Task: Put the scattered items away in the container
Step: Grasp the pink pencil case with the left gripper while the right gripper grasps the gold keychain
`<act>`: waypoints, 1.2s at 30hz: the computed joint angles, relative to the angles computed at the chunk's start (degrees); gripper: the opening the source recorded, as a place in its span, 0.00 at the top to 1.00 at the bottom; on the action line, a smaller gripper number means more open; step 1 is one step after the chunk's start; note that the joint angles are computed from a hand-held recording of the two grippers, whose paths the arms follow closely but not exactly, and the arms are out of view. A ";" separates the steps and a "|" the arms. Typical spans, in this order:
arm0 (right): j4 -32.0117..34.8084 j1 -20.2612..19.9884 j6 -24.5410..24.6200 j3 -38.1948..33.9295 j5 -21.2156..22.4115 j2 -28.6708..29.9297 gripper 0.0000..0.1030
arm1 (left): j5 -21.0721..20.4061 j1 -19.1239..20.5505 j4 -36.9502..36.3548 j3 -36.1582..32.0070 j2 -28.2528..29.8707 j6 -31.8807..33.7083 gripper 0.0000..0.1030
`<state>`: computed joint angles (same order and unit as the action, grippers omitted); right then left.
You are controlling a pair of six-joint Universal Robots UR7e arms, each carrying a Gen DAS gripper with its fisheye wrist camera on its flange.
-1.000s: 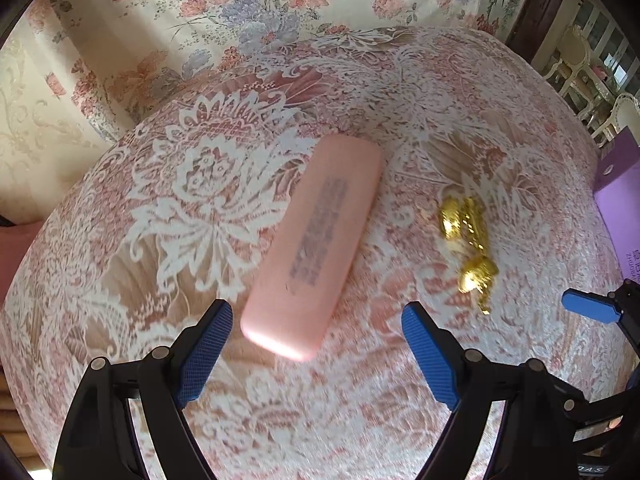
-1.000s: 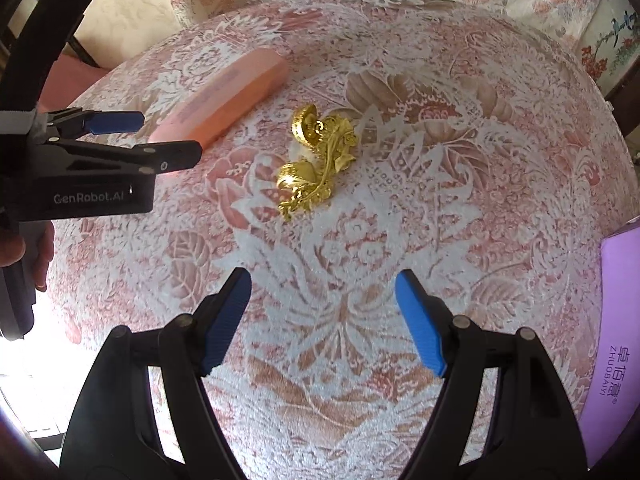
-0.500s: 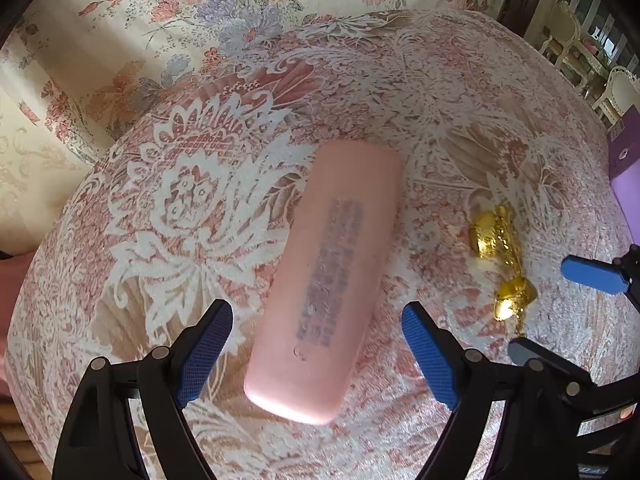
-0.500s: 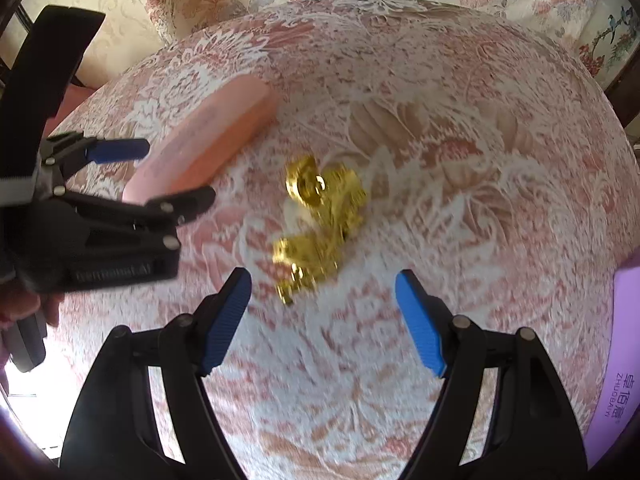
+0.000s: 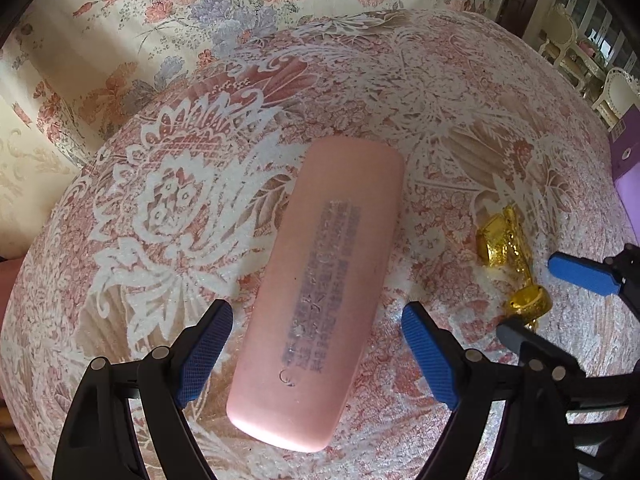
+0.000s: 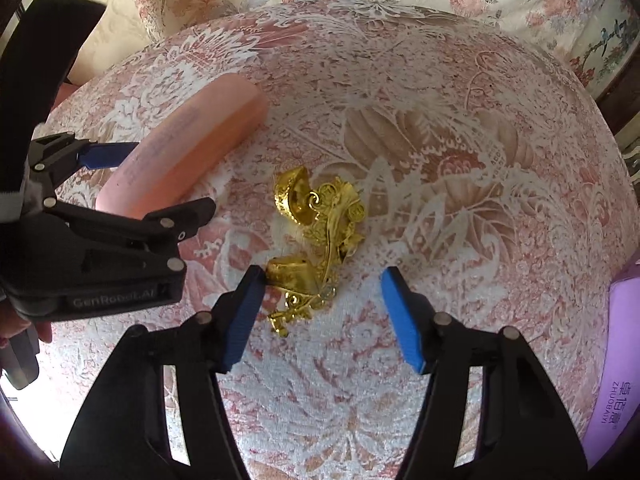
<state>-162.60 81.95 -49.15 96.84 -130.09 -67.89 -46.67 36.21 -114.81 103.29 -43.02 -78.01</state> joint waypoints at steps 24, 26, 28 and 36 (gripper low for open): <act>3.88 -1.82 -0.07 1.00 7.14 -3.05 0.71 | 1.10 -2.92 -2.23 1.59 0.55 2.54 0.51; 3.98 -1.94 -0.30 1.39 7.43 -3.50 0.71 | 0.98 -2.90 -1.79 1.47 0.27 2.62 0.51; 3.84 -1.99 -0.77 1.72 7.69 -3.82 0.71 | 0.51 -3.40 -1.83 2.00 -0.02 2.08 0.51; 4.77 -2.18 -1.89 2.71 8.68 -5.51 0.71 | -0.37 -5.19 -1.38 2.31 0.16 0.05 0.52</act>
